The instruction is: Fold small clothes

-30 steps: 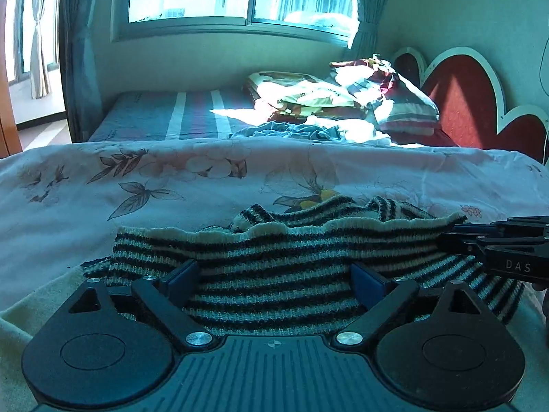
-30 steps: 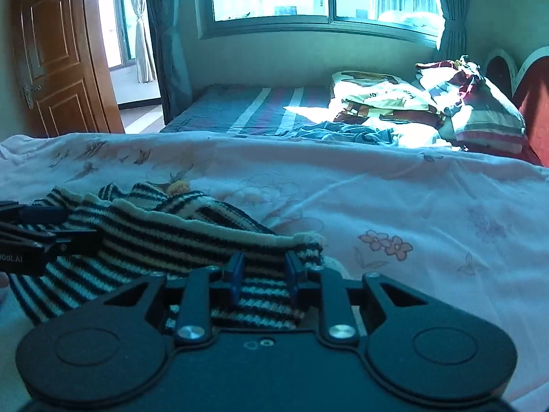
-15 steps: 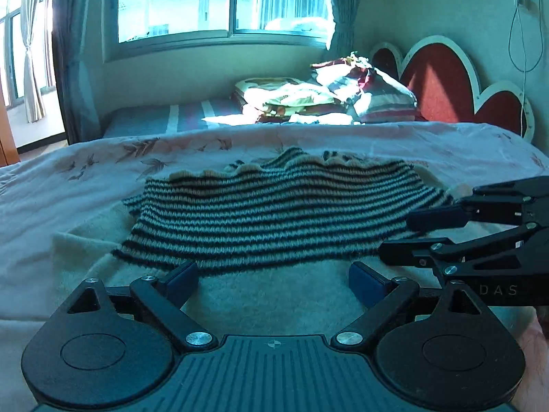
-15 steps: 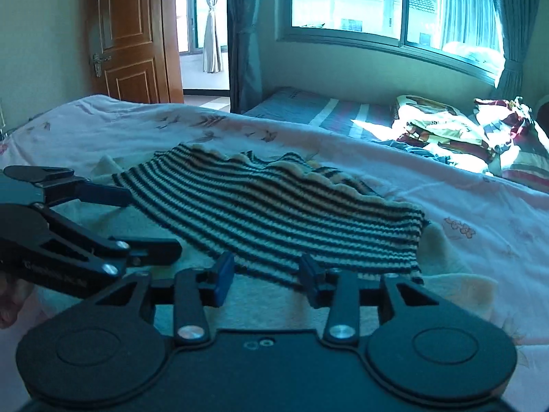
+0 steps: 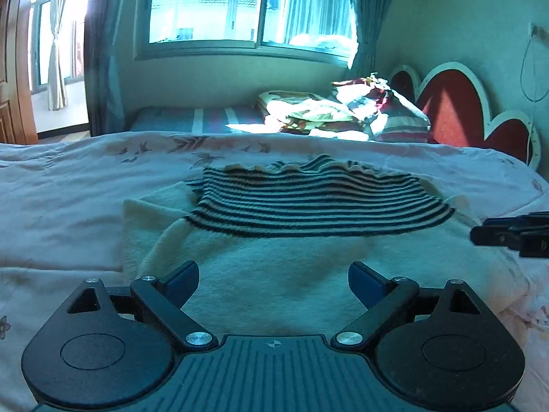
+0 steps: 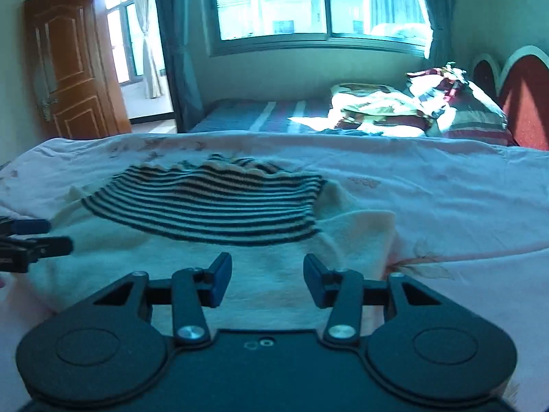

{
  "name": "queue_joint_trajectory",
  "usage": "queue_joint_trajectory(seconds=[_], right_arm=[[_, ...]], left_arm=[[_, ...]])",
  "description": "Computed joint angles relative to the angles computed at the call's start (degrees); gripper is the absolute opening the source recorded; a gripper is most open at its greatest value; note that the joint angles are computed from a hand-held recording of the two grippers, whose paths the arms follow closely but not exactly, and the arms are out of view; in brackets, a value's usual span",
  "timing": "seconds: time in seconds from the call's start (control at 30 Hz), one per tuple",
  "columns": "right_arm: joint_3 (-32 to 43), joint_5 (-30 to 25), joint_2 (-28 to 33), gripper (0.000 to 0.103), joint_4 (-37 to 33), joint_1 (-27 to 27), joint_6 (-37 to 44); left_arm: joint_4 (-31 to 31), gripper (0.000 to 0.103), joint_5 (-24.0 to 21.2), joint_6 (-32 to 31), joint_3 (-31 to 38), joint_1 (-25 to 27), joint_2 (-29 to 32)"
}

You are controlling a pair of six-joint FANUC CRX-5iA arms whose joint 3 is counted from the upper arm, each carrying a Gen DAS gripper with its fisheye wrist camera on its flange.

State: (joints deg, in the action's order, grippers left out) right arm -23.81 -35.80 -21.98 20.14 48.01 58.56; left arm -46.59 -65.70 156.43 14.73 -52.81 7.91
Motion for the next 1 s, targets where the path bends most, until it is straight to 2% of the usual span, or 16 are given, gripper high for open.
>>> queue_joint_trajectory(seconds=[0.17, 0.27, 0.33, 0.4, 0.47, 0.57, 0.7, 0.87, 1.0], right_arm=[[-2.1, -1.9, -0.4, 0.044, 4.0, 7.3, -2.4], [-7.7, -2.1, -1.0, 0.045, 15.5, 10.4, -8.9], [-9.0, -2.6, -1.9, 0.041, 18.4, 11.3, -9.5], [-9.5, -3.3, -3.6, 0.039, 20.2, 11.3, -12.7], [-9.1, -5.0, -4.7, 0.039, 18.7, 10.2, -14.0], [-8.8, -8.2, -4.9, 0.040, 15.5, 8.3, -12.3], [-11.7, -7.4, -7.9, 0.040, 15.5, 7.5, -10.5], [-11.0, -6.9, -8.0, 0.041, 12.5, 5.8, -10.0], [-11.1, -6.3, -8.7, 0.038, 16.3, 6.1, -16.2]], left_arm=[[3.8, 0.093, 1.6, -1.5, 2.5, -0.6, 3.6], [1.3, 0.094, -2.6, -3.8, 4.3, -3.1, 5.9], [1.0, 0.094, -3.3, -3.1, 4.0, -3.7, 5.0], [-0.9, 0.094, -2.2, 0.9, 1.5, -4.5, 2.4], [0.0, 0.094, -3.2, 2.8, -0.3, -3.8, 1.0], [-0.3, 0.094, -2.4, 5.2, -4.1, -3.6, -1.4], [0.3, 0.094, -2.3, 3.3, -5.1, -3.2, -2.2], [1.2, 0.094, -3.1, 2.0, -4.2, -2.7, -1.7], [2.0, 0.094, -3.4, 2.5, -3.9, -2.3, -1.9]])
